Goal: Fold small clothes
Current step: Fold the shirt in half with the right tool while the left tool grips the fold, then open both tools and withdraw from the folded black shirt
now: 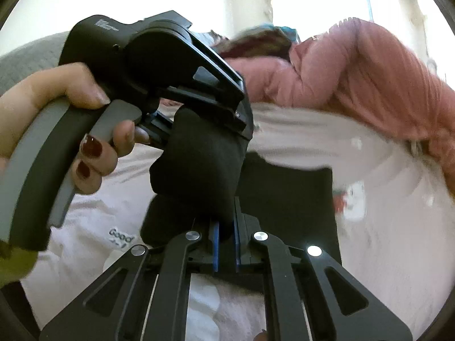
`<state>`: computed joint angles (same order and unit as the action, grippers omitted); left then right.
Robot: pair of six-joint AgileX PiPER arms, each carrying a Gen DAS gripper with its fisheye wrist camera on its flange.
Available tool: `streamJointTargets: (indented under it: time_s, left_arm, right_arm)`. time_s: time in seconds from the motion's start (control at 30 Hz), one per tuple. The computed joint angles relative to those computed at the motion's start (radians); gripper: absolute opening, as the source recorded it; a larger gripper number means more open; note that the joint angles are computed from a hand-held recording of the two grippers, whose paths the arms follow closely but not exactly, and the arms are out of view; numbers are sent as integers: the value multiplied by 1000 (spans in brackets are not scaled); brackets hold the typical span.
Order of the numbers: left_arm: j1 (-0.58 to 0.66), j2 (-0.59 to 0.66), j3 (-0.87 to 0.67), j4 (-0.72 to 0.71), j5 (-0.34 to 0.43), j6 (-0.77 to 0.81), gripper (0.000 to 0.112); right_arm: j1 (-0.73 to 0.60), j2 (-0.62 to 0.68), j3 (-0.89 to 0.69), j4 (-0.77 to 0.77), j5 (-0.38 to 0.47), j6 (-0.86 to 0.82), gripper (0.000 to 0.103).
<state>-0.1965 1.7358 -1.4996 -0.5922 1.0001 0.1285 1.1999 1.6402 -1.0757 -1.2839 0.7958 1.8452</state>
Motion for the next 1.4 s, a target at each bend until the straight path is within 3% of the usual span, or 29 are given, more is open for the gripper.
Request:
streamJointTargets:
  time_s: [0.03,0.07,0.13,0.27,0.37,0.43,0.57,0.77,0.87,1.03,1.4]
  left_arm:
    - [-13,8,-1,4,-5,2,34]
    - [-20,13,2,-9,-4,25,51]
    - [-10,-3,48,-106,-7,131,70]
    - [-5,-76,134,-110,-54,197,70]
    - [18,-129,209,-83,-128,204,70]
    - [21,-168,266,-25,-204,187,70]
    - [8,-193,333,109,-277,143,70]
    - [13,-235,419,106,-316,187,70]
    - [7,-249,424,108,-314,187,70]
    - [2,-279,439,127,-317,181,71]
    - [-9,-341,472,188,-330,153,71]
  right_arm:
    - [-9,-6,12,9,-17,14,6]
    - [-28,-18,36,21,-49,34,6]
    - [-55,-33,68,35,-87,65,6]
    - [-107,-79,153,57,-168,151,7]
    - [-141,-112,212,52,-247,218,8]
    - [-135,-123,226,49,-249,234,9]
    - [-111,-142,239,99,-225,190,14]
    - [-85,-201,262,181,-163,104,21]
    - [-62,-239,282,197,-121,99,32]
    - [-31,-272,275,207,-37,77,36]
    - [-4,-298,248,213,32,48,50]
